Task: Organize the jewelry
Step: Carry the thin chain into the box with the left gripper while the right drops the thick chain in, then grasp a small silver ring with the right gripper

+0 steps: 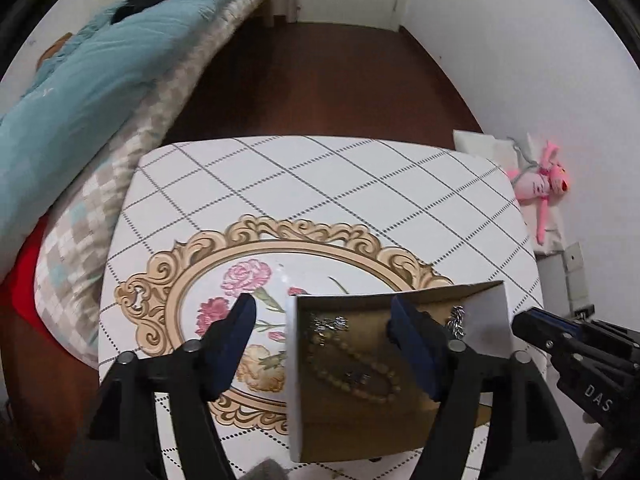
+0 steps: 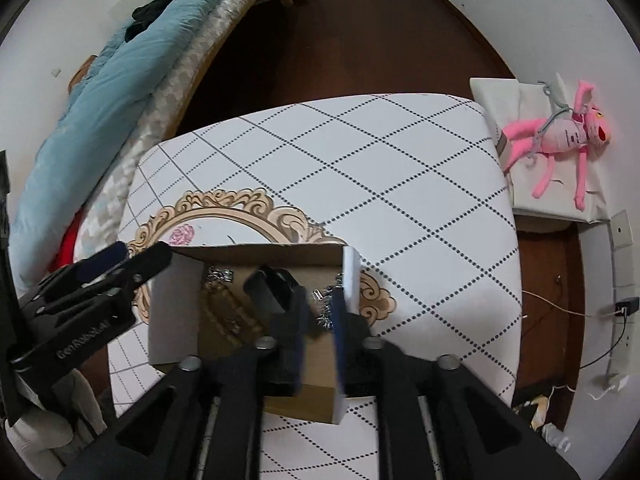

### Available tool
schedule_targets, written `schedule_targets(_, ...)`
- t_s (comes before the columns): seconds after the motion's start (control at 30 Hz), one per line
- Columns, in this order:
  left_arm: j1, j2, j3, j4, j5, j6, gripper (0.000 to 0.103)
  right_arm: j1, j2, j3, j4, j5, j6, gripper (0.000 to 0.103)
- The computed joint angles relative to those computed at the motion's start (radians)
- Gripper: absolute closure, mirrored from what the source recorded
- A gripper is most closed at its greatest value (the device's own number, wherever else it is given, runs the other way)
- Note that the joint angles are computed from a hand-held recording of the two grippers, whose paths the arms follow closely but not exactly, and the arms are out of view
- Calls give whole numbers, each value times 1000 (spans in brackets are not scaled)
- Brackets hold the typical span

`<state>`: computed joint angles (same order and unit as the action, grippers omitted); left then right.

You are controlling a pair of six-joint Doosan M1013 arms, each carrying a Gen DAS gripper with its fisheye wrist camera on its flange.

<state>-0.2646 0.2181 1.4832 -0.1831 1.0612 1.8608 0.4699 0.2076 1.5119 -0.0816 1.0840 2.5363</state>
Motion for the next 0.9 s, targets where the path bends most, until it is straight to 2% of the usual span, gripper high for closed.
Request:
schedule_targets(0.03, -1, -4, 6, 16, -9, -7, 34, 7, 0, -1, -22, 14, 8, 72)
schedule_targets(0.07, -4, -9, 15, 38, -22, -18, 33, 12, 3, -5, -39, 28, 15, 62)
schedule_targets(0.1, -6, -16, 28, 68, -42, -34, 28, 25, 8, -9, -77, 58, 33, 50)
schedule_targets(0.13, -7, -24, 42, 92, -62, -48, 18, 35, 13, -15, -105, 85, 46, 43)
schedule_targets(0.17, -8, -30, 52, 106, -78, -59, 13, 42, 17, -19, -126, 108, 53, 27)
schedule_targets(0.2, -5, -38, 67, 110, -96, -60, 3, 55, 25, -25, -158, 144, 65, 13)
schedule_targets(0.23, 0, -45, 79, 102, -107, -52, 0, 65, 32, -28, -179, 171, 73, 10)
schedule_targets(0.37, 2, -64, 115, 116, -130, -45, 0, 92, 47, -30, -229, 221, 98, 5)
schedule_targets(0.5, 7, -81, 130, 107, -132, -43, 0, 111, 45, -30, -273, 230, 140, 3)
schedule_targets(0.8, 31, -137, 131, 61, -153, -10, 0, 164, 6, -59, -368, 225, 229, 0)
schedule_targets(0.9, 25, -168, 155, 136, -184, -56, 0, 184, -6, -54, -359, 196, 244, 0)
